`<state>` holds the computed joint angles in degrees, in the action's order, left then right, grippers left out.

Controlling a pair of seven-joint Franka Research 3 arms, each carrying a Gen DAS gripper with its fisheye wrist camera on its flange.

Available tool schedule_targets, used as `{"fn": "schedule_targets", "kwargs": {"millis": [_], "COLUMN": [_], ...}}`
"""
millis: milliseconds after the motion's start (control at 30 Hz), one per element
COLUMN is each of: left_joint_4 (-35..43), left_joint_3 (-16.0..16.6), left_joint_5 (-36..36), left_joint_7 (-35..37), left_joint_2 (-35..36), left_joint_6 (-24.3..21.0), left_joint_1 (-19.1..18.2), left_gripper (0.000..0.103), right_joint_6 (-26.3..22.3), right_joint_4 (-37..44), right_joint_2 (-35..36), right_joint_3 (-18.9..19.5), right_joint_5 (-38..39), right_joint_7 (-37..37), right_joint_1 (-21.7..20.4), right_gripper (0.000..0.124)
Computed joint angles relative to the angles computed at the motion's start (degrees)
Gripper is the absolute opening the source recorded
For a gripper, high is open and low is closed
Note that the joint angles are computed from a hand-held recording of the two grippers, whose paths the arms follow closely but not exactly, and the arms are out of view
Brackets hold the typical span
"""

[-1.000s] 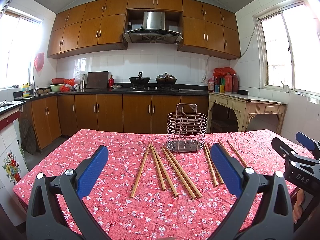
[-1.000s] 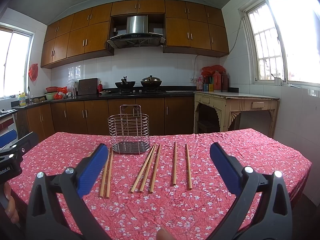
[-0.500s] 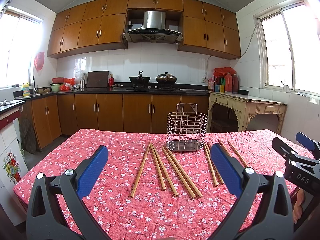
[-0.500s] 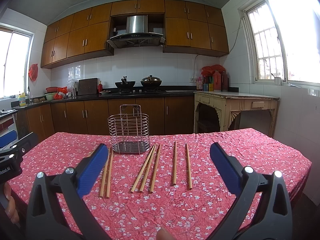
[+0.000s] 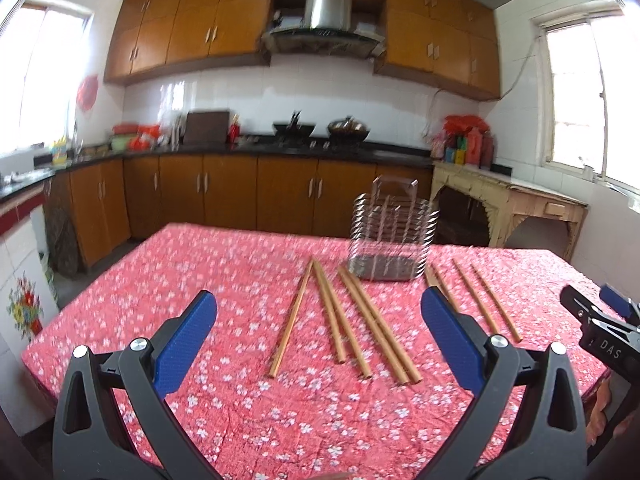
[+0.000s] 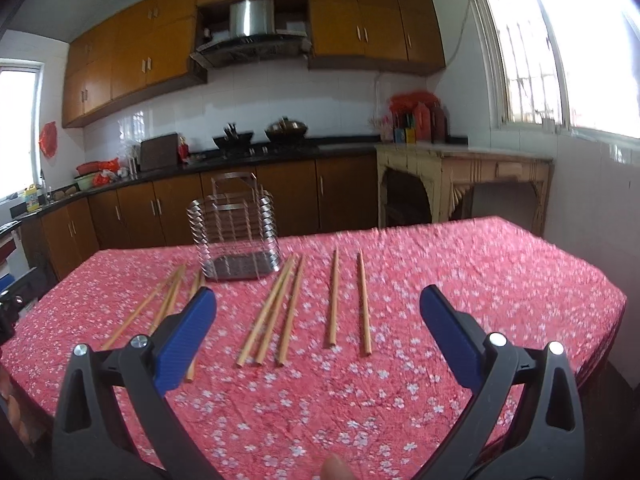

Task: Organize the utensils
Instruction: 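Lower the left tool onto a wooden chopstick and close it while the right tool grasps another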

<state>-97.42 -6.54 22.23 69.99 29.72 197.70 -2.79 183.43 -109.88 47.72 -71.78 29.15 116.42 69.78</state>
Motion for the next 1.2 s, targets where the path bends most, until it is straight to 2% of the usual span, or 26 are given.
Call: {"fn": "schedule_targets", "kwargs": {"millis": [33,133,200,233,300,333,400,500,533,600,700,800,933,1000,1133,1167,1200], "left_joint_4": [1.27,5.33,8.10,8.68,10.05,10.88,12.69,16.33,17.84,20.70,23.75,27.02,32.55,32.88,36.95,38.44,40.88], "left_joint_3": [-0.86,-5.99,-10.10,-12.88,-15.83,-17.13,-15.43,-15.20,-14.69,-13.11,-12.02,-12.34,-9.75,-8.14,-5.50,-4.97,-4.66], "left_joint_5": [-0.01,0.21,-1.53,-2.80,-5.25,-6.34,-7.30,-9.38,-9.97,-10.92,-12.62,-14.92,-16.58,-17.14,-16.69,-16.48,-16.27], "left_joint_7": [-0.51,-0.35,1.53,3.44,6.18,7.83,8.63,11.61,12.33,13.26,16.08,20.55,23.79,24.79,25.61,25.70,26.20], "left_joint_2": [0.58,2.79,4.65,5.34,6.43,7.13,7.82,10.00,10.76,12.12,13.71,15.52,18.28,18.40,20.44,21.24,22.54], "left_joint_6": [-2.68,-11.03,-16.53,-18.51,-21.68,-23.27,-25.45,-28.21,-29.56,-31.96,-35.56,-40.78,-48.17,-48.17,-50.73,-51.27,-52.45], "left_joint_1": [0.73,4.79,7.77,9.92,11.89,12.72,11.07,10.29,9.74,8.20,7.01,6.68,4.09,2.95,0.71,0.21,-0.25], "left_gripper": [0.101,0.101,0.101,0.101,0.101,0.101,0.101,0.101,0.100,0.096,0.087,0.072,0.048,0.043,0.014,0.009,0.009], "right_joint_6": [-2.07,-6.19,-10.52,-11.88,-15.16,-17.65,-20.80,-25.10,-25.00,-26.26,-26.40,-26.20,-26.16,-25.78,-25.76,-25.66,-25.70], "right_joint_4": [1.01,4.59,8.36,9.67,13.02,15.66,19.15,23.52,23.81,24.97,26.33,26.44,27.04,26.43,25.87,25.93,26.36], "right_joint_2": [-0.66,-4.58,-6.62,-7.27,-7.91,-7.68,-6.19,-3.97,-3.64,-2.58,-1.98,-2.37,-2.64,-3.35,-4.57,-4.89,-4.98], "right_joint_3": [1.02,8.14,14.68,17.33,23.08,26.51,28.72,30.32,30.03,29.22,30.42,31.63,33.36,34.22,36.22,37.21,38.22], "right_joint_5": [-0.20,-2.70,-3.88,-4.18,-4.17,-3.20,-5.01,-7.41,-8.45,-10.94,-12.99,-15.04,-17.75,-19.05,-21.30,-21.52,-21.70], "right_joint_7": [-0.05,0.18,-0.48,-0.88,-1.66,-3.08,-1.63,0.42,1.54,4.00,5.71,7.13,8.86,9.72,11.26,11.34,11.48], "right_joint_1": [-1.55,-9.74,-16.96,-19.85,-25.97,-29.63,-32.58,-35.13,-35.07,-34.76,-36.18,-37.04,-38.58,-39.04,-40.83,-41.74,-42.75], "right_gripper": [0.099,0.099,0.081,0.075,0.060,0.058,0.048,0.038,0.036,0.026,0.019,0.019,0.019,0.018,0.008,0.008,0.008]}}
